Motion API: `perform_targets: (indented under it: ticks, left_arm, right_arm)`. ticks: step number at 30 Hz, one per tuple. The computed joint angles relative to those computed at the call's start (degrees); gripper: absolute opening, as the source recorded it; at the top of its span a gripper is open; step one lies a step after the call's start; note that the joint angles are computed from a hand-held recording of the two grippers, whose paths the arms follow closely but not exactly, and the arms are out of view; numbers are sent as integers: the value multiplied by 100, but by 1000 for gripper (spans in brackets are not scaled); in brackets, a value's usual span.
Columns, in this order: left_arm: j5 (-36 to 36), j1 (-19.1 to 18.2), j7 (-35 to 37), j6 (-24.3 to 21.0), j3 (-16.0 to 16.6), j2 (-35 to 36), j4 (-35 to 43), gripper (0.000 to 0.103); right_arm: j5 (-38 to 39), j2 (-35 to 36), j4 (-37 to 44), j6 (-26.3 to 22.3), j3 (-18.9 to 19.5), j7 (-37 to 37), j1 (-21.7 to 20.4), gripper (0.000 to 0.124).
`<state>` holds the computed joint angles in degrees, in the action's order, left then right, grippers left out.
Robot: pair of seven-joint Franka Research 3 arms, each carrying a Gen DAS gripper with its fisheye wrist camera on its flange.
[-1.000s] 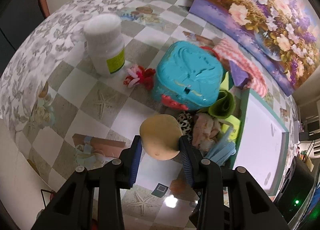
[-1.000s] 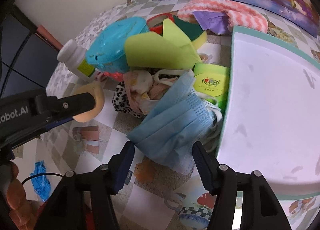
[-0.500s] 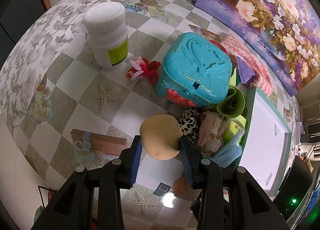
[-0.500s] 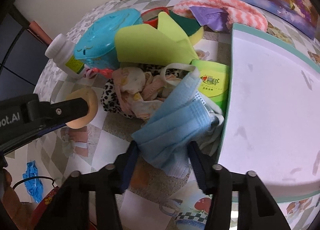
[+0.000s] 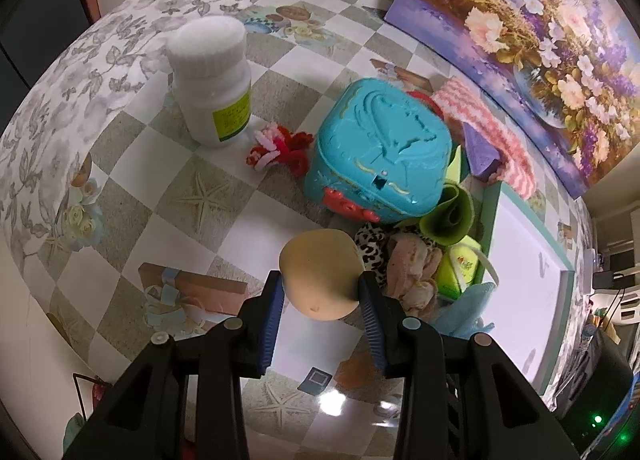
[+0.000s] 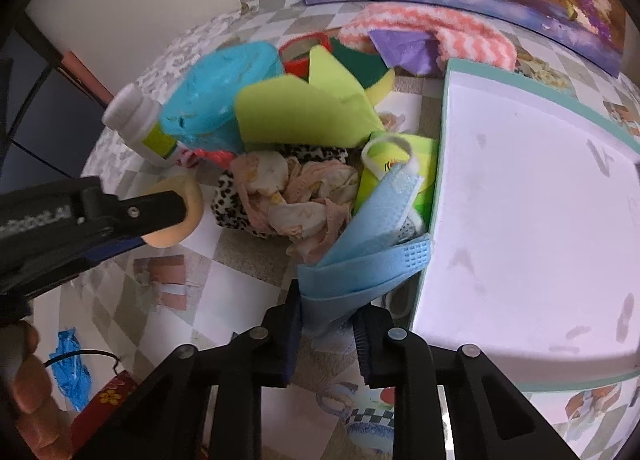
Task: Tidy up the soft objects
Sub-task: 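Grasp the blue mask with the right tool while the left tool grasps the beige sponge, then carry the mask and sponge over the tray and open both tools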
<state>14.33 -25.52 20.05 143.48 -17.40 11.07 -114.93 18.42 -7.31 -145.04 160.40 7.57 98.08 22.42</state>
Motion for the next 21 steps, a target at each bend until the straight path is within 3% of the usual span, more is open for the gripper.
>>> perform_targets:
  ticks: [5,21]
  left_arm:
    - [83,-6,-82,155,14,-127,-97,40]
    - [625,-17,-513,596,31,-485,-295,40]
  right_arm:
    - [721,-339,-207,129,-178,-452,154,25]
    - [1682,-1396,-771,807,-455,-1041,473,25]
